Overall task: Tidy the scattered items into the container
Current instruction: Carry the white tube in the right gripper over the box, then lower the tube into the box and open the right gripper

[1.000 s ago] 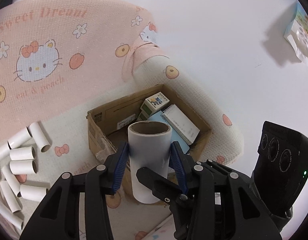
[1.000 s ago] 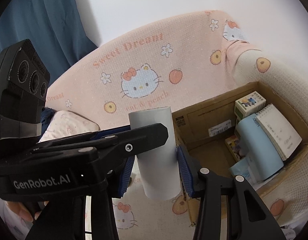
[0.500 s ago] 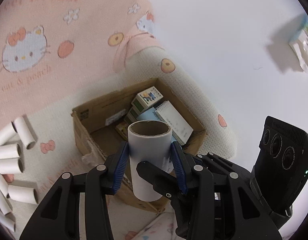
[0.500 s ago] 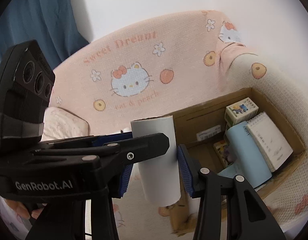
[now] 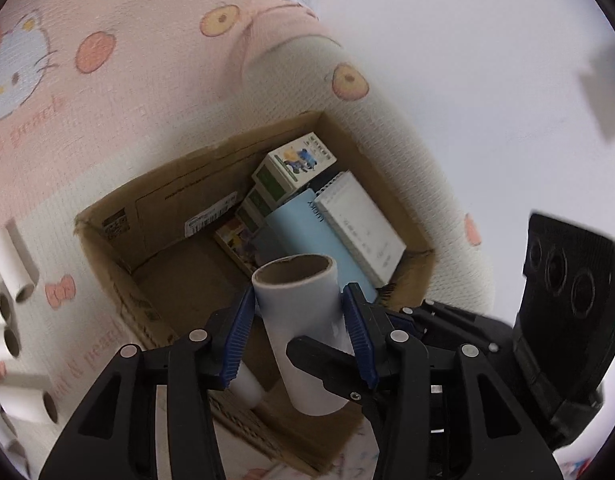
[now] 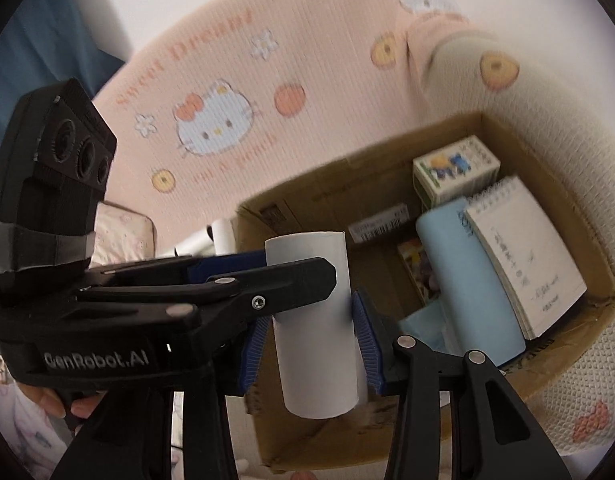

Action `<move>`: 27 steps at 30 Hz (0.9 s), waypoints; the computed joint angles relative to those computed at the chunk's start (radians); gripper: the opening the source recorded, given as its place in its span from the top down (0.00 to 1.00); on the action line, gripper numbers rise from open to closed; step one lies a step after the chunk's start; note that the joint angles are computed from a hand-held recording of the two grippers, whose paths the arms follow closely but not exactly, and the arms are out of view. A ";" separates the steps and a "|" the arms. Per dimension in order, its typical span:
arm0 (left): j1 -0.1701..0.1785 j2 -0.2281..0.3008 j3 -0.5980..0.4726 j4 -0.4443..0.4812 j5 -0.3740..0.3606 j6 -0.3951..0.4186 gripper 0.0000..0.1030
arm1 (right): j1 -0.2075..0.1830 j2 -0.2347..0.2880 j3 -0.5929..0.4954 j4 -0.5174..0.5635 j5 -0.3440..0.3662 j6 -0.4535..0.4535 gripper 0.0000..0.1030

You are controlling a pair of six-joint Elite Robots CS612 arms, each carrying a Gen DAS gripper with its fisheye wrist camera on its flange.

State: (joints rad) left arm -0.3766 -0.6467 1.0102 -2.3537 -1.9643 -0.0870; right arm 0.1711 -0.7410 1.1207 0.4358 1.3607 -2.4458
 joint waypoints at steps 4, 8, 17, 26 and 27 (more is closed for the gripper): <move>-0.002 0.018 -0.028 0.032 0.021 0.082 0.53 | -0.010 0.041 -0.058 0.067 -0.042 -0.031 0.62; 0.011 0.049 -0.074 0.070 -0.015 0.070 0.53 | -0.017 0.076 -0.113 0.128 -0.070 -0.034 0.63; 0.024 0.088 -0.134 0.071 0.028 0.003 0.53 | -0.020 0.212 -0.322 0.394 -0.106 -0.111 0.63; 0.048 0.096 -0.144 0.059 0.018 0.026 0.86 | -0.026 0.474 -0.716 0.820 -0.188 -0.157 0.66; 0.051 0.098 -0.148 0.069 0.013 0.023 0.86 | -0.026 0.493 -0.746 0.843 -0.190 -0.159 0.66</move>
State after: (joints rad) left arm -0.3259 -0.5487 0.8625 -2.2843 -1.9515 -0.0637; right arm 0.1452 -0.2484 0.3748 1.2792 1.1706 -2.6043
